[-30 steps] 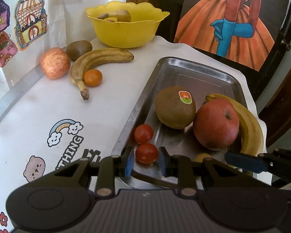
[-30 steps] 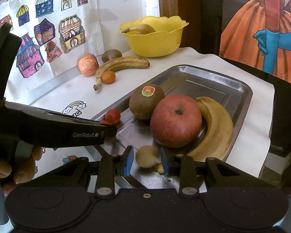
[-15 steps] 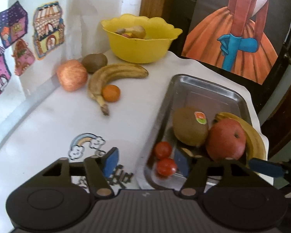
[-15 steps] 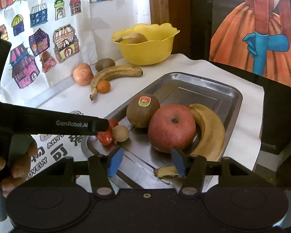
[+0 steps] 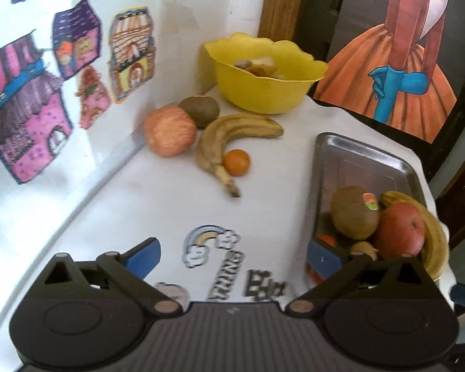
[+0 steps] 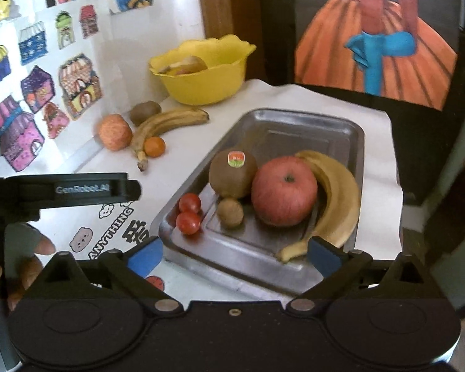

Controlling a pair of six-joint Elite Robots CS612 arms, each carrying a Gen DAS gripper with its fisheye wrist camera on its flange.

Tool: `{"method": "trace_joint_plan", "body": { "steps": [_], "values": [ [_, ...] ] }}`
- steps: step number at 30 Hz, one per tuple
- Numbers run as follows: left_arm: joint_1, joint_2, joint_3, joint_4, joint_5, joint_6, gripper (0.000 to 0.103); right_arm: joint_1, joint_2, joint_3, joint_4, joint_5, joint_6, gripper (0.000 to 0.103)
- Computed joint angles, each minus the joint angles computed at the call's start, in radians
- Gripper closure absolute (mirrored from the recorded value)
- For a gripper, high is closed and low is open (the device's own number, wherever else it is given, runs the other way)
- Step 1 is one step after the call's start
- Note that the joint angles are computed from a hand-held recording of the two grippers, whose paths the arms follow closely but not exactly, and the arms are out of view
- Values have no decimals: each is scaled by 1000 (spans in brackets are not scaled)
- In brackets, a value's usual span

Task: Organize fruits
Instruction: 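Lift both open grippers away from the steel tray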

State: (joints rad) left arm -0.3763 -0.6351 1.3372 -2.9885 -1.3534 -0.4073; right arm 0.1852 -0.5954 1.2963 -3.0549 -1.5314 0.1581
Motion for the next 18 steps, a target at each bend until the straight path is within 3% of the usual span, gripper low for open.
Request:
{"method": "trace_joint_plan", "body": {
  "steps": [2, 7, 18],
  "values": [
    [8, -4, 5, 8, -1, 9, 1, 16, -4, -10, 55, -42, 32, 1],
    [28, -11, 13, 44, 1, 23, 1, 41, -5, -36, 156, -68, 82, 1],
    [55, -22, 26, 90, -3, 54, 1, 66, 9, -104, 297, -56, 176, 1]
  ]
}}
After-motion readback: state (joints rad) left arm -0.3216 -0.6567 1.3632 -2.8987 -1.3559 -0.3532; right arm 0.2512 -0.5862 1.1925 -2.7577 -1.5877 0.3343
